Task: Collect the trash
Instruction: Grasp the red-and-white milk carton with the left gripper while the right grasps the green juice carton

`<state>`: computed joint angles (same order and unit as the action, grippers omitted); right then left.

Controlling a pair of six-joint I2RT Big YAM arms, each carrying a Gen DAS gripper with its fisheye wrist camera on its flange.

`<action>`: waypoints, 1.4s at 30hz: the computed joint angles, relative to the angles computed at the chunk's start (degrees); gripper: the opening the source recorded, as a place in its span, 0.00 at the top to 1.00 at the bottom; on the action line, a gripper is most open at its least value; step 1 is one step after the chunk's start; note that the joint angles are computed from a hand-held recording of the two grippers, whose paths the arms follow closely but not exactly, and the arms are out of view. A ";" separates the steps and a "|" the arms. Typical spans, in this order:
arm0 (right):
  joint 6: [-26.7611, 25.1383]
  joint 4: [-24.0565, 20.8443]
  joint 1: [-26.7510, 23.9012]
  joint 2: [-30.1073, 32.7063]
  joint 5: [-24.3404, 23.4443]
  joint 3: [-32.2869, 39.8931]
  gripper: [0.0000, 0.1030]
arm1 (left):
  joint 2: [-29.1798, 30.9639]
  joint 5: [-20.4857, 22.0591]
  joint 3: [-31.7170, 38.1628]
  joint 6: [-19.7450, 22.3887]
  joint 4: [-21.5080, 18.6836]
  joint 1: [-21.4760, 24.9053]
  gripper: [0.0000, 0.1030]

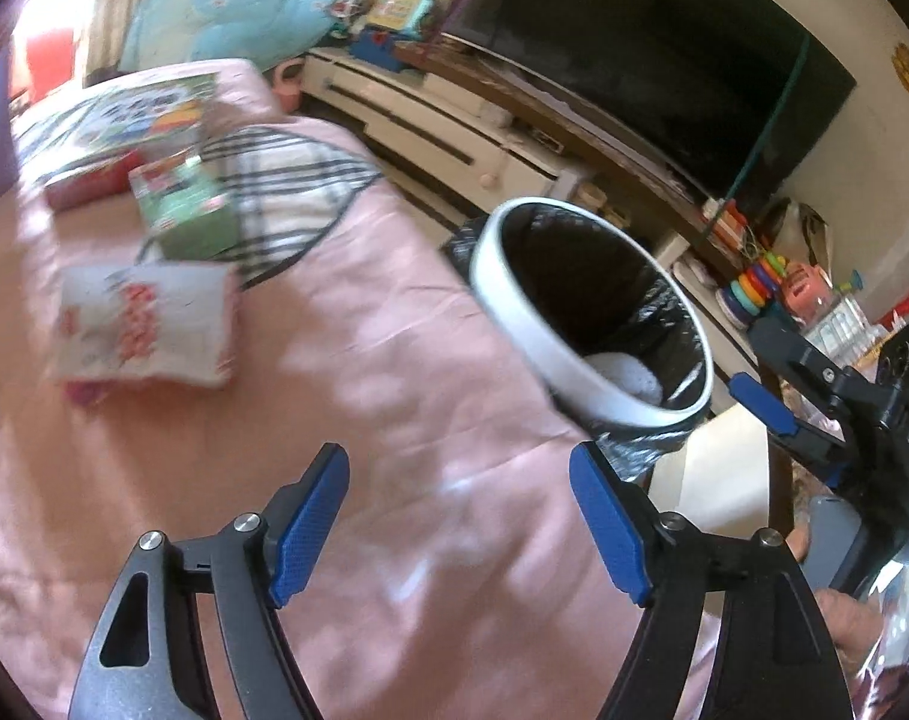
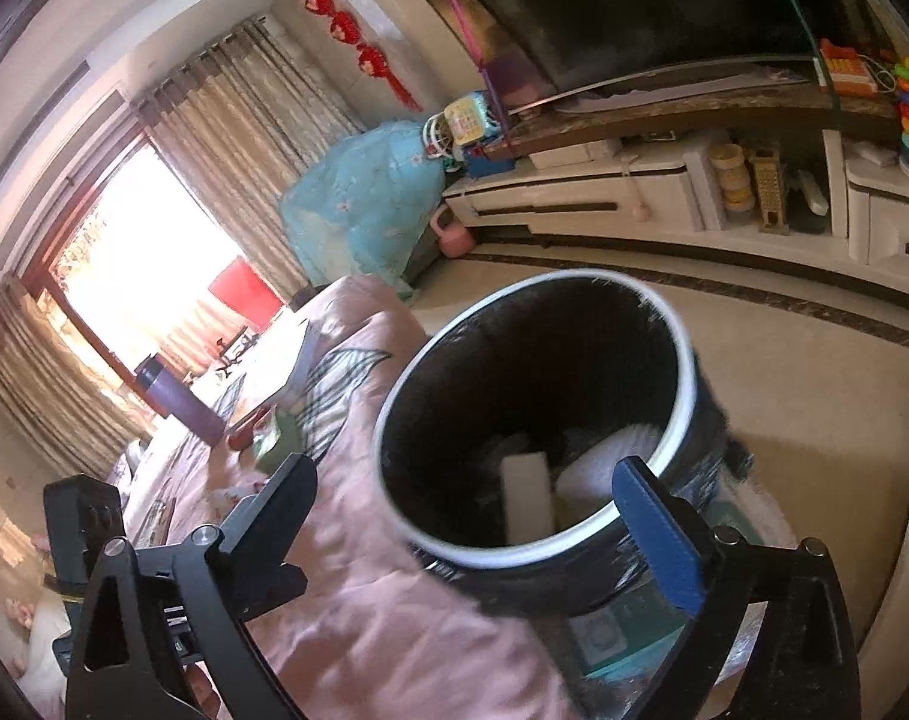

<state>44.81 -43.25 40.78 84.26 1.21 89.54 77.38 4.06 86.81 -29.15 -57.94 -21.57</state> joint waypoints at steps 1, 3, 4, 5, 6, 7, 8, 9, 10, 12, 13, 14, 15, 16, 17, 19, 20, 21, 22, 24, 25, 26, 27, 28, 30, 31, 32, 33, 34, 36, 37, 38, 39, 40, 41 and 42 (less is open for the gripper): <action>0.01 -0.02 0.69 0.13 0.27 0.20 0.03 | -0.68 -0.03 -0.49 -0.29 -0.10 0.25 0.27; -0.38 -0.52 1.91 0.73 0.62 1.03 0.03 | -2.99 -0.27 -2.51 -0.89 -0.20 1.06 0.27; -0.56 -0.75 2.47 1.04 0.73 1.41 0.03 | -3.72 -0.38 -3.12 -0.94 -0.18 1.33 0.27; -0.68 -0.81 3.00 1.17 0.81 1.53 0.03 | -4.96 -0.73 -4.12 -1.10 -0.23 1.61 0.27; -0.91 -1.18 3.62 1.62 0.65 2.07 0.03 | -6.04 -1.05 -5.00 -1.23 -0.40 1.96 0.27; -1.02 -1.38 3.93 1.99 0.43 2.47 0.03 | -7.40 -1.43 -6.04 -1.51 -0.60 2.46 0.27; -0.99 -1.29 4.34 2.26 0.22 2.70 0.03 | -7.96 -1.52 -6.25 -1.55 -0.90 2.80 0.27; -0.92 -1.30 4.77 2.73 -0.06 3.14 0.03 | -8.70 -1.63 -6.80 -1.55 -1.09 3.41 0.27; -0.86 -1.39 5.12 3.02 -0.13 3.37 0.03 | -9.64 -1.99 -7.47 -1.74 -1.38 3.89 0.27; -0.85 -1.35 5.93 3.90 -0.44 4.22 0.03 | -10.72 -2.64 -8.13 -1.78 -1.81 4.82 0.25; -0.96 -1.23 6.27 4.16 -0.50 4.40 0.03 | -11.35 -3.18 -8.53 -1.73 -2.13 5.25 0.25; -1.08 -1.27 6.63 4.44 -0.51 4.67 0.03 | -11.85 -3.63 -8.82 -1.55 -2.41 5.58 0.24; -1.24 -1.27 7.06 4.93 -0.61 5.17 0.03 | -12.38 -4.33 -9.09 -1.49 -2.77 5.86 0.24; -1.34 -1.36 7.47 5.29 -0.57 5.57 0.03 | -12.58 -4.68 -9.14 -1.55 -2.96 5.98 0.23; -1.52 -1.62 7.92 5.87 -0.52 6.24 0.03 | -12.64 -4.71 -9.15 -1.58 -3.02 6.29 0.23; -2.09 -1.79 8.67 6.93 -0.79 7.37 0.03 | -12.84 -4.64 -9.16 -1.92 -3.25 6.86 0.22; -2.17 -1.83 8.97 7.31 -0.76 7.76 0.03 | -12.68 -4.60 -8.93 -2.08 -3.57 7.12 0.22; -2.32 -1.71 9.15 7.79 -0.99 8.21 0.03 | -12.21 -4.70 -8.46 -2.26 -3.79 7.17 0.22; -2.38 -1.48 9.25 7.99 -1.19 8.35 0.03 | -11.86 -4.84 -8.01 -2.47 -3.92 7.31 0.22; -2.39 -1.12 9.36 8.45 -1.21 8.77 0.03 | -10.18 -5.20 -6.62 -2.63 -3.44 7.64 0.20; -2.38 -1.03 9.31 8.68 -1.12 9.03 0.03 | -9.36 -5.66 -5.84 -2.91 -3.47 7.64 0.20; -2.28 -0.86 9.24 8.76 -1.07 9.07 0.03 | -8.33 -5.81 -4.91 -3.30 -3.62 7.65 0.20; -2.01 -0.64 9.05 8.92 -1.09 9.18 0.03 | -7.41 -5.65 -4.35 -3.34 -3.42 7.78 0.20; -1.79 -0.50 8.86 9.10 -1.28 9.33 0.03 | -6.25 -6.11 -3.43 -3.61 -3.32 7.46 0.20; -1.40 -0.12 8.46 9.58 -1.63 9.75 0.03 | -4.23 -8.97 -1.98 -3.79 -3.21 6.42 0.20; -1.34 -0.10 8.31 9.81 -1.62 10.07 0.03 | -3.04 -11.41 -1.00 -3.88 -4.12 5.86 0.20; -1.32 -0.06 8.19 10.07 -1.60 10.37 0.03 | -2.15 -13.22 -0.32 -4.08 -5.02 5.58 0.20; -1.38 -0.20 8.01 10.45 -1.77 10.85 0.03 | -1.59 -14.60 -0.04 -4.55 -5.90 5.73 0.20; -1.41 -0.38 7.87 10.80 -1.99 11.32 0.03 | -1.63 -14.82 -0.39 -5.00 -6.12 6.16 0.20; -1.57 -0.36 7.61 11.55 -2.68 12.28 0.03 | -2.35 -14.23 -1.62 -5.65 -5.85 7.31 0.18; -1.92 -0.35 7.56 12.05 -2.97 12.93 0.03 | -3.28 -13.49 -2.73 -5.80 -5.40 8.33 0.18; -2.49 -0.44 7.57 12.67 -3.18 13.74 0.03 | -3.78 -13.54 -3.27 -6.03 -5.51 8.88 0.18; -3.04 -0.70 7.59 13.37 -3.37 14.66 0.03 | -4.38 -13.91 -3.91 -6.03 -5.62 9.57 0.18; -3.78 -1.17 7.66 14.38 -3.67 16.00 0.03 | -5.29 -13.99 -4.72 -5.86 -5.82 10.48 0.18; -4.31 -1.44 7.69 15.08 -3.98 16.93 0.03 | -6.08 -13.90 -5.40 -5.65 -6.30 11.45 0.20; -5.27 -2.00 7.78 16.58 -4.49 18.86 0.03 | -6.41 -13.61 -5.81 -5.41 -6.44 12.19 0.20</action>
